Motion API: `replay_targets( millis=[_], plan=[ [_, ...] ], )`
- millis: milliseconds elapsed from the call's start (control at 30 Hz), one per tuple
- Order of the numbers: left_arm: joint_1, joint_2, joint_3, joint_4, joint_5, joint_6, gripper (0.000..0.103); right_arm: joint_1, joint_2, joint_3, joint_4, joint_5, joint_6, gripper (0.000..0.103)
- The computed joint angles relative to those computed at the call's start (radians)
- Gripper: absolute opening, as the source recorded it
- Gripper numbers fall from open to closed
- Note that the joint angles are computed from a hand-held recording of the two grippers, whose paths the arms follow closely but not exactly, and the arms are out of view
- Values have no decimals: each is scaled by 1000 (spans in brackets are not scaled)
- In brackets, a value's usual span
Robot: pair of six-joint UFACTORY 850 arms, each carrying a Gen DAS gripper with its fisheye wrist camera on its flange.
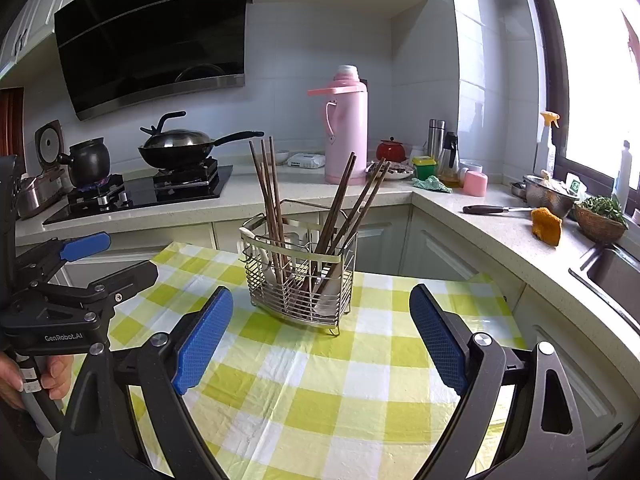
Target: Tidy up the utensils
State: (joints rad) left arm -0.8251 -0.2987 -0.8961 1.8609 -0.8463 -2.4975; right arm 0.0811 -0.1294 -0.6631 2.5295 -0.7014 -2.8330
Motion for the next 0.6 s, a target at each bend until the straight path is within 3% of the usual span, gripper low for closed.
replay_targets(
  millis=[600],
  plan=[
    [2, -6, -6, 8, 13, 7, 98, 2, 3, 3, -7, 5, 9, 85]
  ],
)
